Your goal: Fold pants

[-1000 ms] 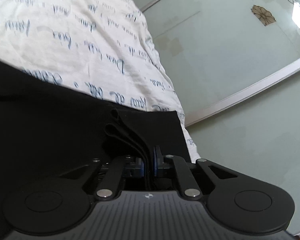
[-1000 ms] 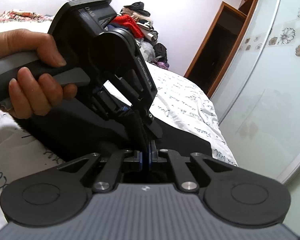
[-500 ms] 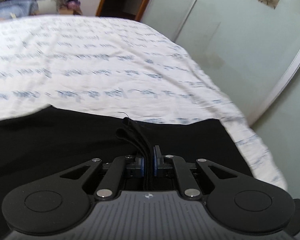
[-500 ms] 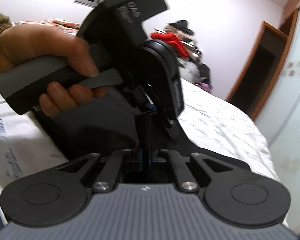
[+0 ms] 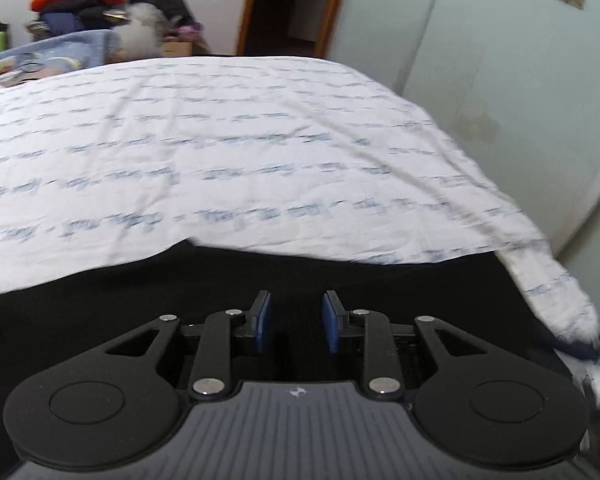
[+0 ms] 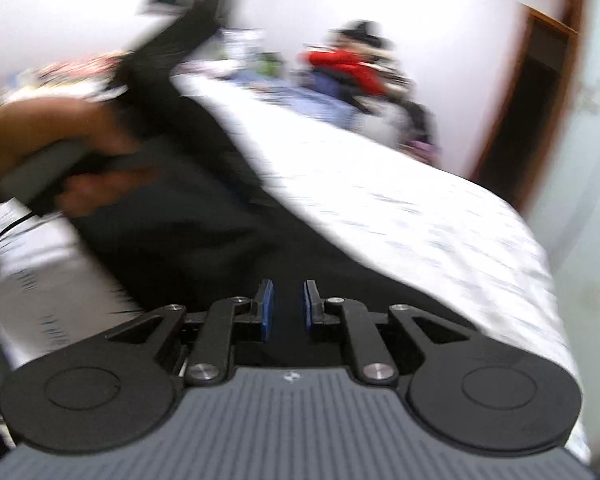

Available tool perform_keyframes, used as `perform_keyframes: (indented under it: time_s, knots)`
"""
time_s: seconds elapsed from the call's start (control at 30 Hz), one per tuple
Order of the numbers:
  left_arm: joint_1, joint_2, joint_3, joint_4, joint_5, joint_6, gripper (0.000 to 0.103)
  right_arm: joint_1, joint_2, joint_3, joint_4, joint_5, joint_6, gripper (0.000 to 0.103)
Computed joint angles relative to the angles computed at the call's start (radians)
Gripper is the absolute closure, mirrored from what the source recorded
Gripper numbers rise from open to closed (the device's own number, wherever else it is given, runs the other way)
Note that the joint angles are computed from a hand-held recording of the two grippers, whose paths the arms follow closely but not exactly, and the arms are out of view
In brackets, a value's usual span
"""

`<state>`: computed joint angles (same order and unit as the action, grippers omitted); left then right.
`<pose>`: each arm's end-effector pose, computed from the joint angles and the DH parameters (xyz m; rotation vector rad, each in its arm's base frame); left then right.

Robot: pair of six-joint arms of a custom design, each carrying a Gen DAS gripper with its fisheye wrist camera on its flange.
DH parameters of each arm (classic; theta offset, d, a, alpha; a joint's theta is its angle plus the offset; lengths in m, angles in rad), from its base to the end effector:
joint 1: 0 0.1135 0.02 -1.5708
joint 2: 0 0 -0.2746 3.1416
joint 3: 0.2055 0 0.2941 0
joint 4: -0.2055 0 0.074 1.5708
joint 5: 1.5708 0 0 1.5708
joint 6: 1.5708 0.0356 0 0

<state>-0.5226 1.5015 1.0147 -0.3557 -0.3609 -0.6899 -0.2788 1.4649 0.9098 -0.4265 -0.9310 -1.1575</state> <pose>0.3138 -0.1663 0.2257 -0.3582 2.3217 -0.1576 0.3157 -0.0607 0.2066 -1.1762 1.7544 0.3729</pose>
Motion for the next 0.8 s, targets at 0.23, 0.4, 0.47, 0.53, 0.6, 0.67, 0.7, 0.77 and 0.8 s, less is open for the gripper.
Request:
perform_keyframes:
  time_s: [0.23,0.4,0.47,0.53,0.6,0.67,0.7,0.77,0.8]
  knots:
    - [-0.005,0.199,0.118,0.050,0.127,0.057,0.058,0.072,0.288,0.234,0.183,0.259,0.199,0.087]
    - [-0.064,0.113,0.079,0.019,0.053,0.047,0.045,0.078,0.272,0.200,0.141,0.307,0.157,0.086]
    - [-0.084,0.103,0.073,0.010,0.051,0.066,0.034,0.040,0.221,0.184,0.108,0.242,0.146,0.085]
    - [-0.115,0.145,0.097,-0.026,0.031,0.093,0.030,0.020,0.240,0.229,-0.001,0.174,0.128,0.084]
    - [-0.162,0.176,0.099,-0.035,-0.047,0.117,0.030,0.007,0.222,0.201,-0.071,0.197,0.055,0.084]
    - [-0.205,0.172,0.108,-0.069,-0.117,0.099,0.030,0.004,0.204,0.126,0.011,0.229,0.029,0.082]
    - [-0.217,0.153,0.095,-0.063,-0.121,0.086,0.030,-0.007,0.193,0.113,0.012,0.221,0.043,0.082]
    - [-0.228,0.108,0.051,-0.032,-0.101,0.058,0.027,-0.011,0.161,0.116,-0.011,0.213,0.081,0.082]
    - [-0.227,0.105,0.047,-0.041,-0.081,0.047,0.026,-0.016,0.143,0.114,-0.017,0.195,0.086,0.079]
